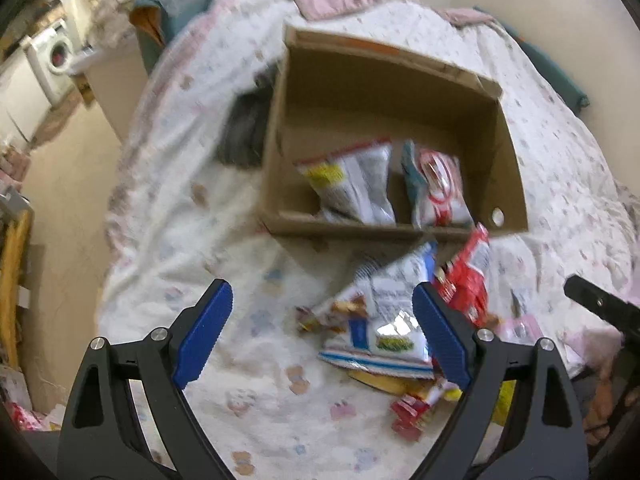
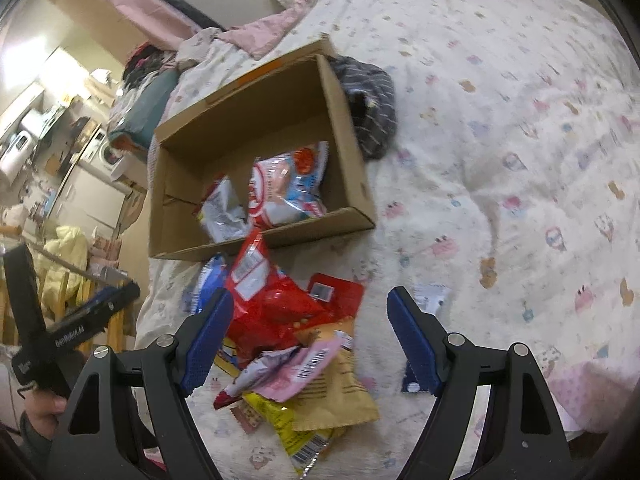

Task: Organize snacks
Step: 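Pull both tools back toward the remaining snack pile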

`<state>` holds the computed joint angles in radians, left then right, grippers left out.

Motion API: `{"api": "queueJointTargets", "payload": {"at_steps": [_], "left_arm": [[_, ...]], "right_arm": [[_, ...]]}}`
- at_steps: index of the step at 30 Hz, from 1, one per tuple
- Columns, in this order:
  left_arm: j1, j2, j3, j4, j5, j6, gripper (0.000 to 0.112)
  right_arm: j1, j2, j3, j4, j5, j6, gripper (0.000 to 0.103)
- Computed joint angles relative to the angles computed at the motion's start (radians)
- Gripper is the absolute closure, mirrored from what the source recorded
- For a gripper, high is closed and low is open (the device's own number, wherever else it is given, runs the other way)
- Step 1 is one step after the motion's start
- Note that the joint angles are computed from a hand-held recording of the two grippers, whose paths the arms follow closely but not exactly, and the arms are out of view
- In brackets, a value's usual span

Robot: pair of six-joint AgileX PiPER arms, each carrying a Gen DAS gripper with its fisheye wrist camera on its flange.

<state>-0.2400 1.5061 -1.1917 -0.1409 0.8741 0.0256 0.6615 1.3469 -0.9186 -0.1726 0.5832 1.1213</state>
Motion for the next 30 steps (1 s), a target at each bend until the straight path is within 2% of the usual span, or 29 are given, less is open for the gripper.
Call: {"api": "queueJointTargets", "payload": {"at_steps": [5, 9, 13, 16, 18, 20, 24, 25, 26, 30], "left_arm": [[0.041, 0.101, -0.062, -0.041, 0.065, -0.039, 0.023], [0.075, 0.175, -0.105, -0.133, 0.115, -0.041, 0.023], [-0.002, 0.174, -0.105, -0.039, 0.098, -0.080, 0.024], [-0.006, 0.211, -0.126, -0.019, 0.123, -0.119, 0.042], [0.008, 0.232, -0.134, -0.036, 0.130, -0.120, 0.042], [0.010, 0.244, -0.142, -0.023, 0.136, -0.126, 0.050], [0.016, 0.257, -0.139, 0.002, 0.133, -0.133, 0.055], [0.016, 0.263, -0.139, 0.012, 0.135, -0.136, 0.060], [0.019, 0.272, -0.141, 0.018, 0.142, -0.136, 0.069], [0.037, 0.302, -0.147, 0.041, 0.158, -0.145, 0.085]], "right_arm": [[-0.029, -0.010, 0.021, 0.049, -0.021, -0.031, 0.022], [-0.034, -0.001, 0.016, 0.058, -0.018, -0.055, 0.022], [-0.043, -0.001, 0.019, 0.073, -0.021, -0.072, 0.022], [-0.052, -0.002, 0.023, 0.091, -0.028, -0.089, 0.022], [-0.054, -0.001, 0.026, 0.098, -0.032, -0.094, 0.022], [-0.057, 0.004, 0.025, 0.112, -0.038, -0.109, 0.022], [-0.055, 0.018, 0.011, 0.123, -0.041, -0.125, 0.022], [-0.053, 0.022, 0.007, 0.123, -0.041, -0.127, 0.022], [-0.051, 0.027, 0.003, 0.124, -0.041, -0.130, 0.022], [-0.044, 0.037, -0.007, 0.124, -0.039, -0.132, 0.022]]}}
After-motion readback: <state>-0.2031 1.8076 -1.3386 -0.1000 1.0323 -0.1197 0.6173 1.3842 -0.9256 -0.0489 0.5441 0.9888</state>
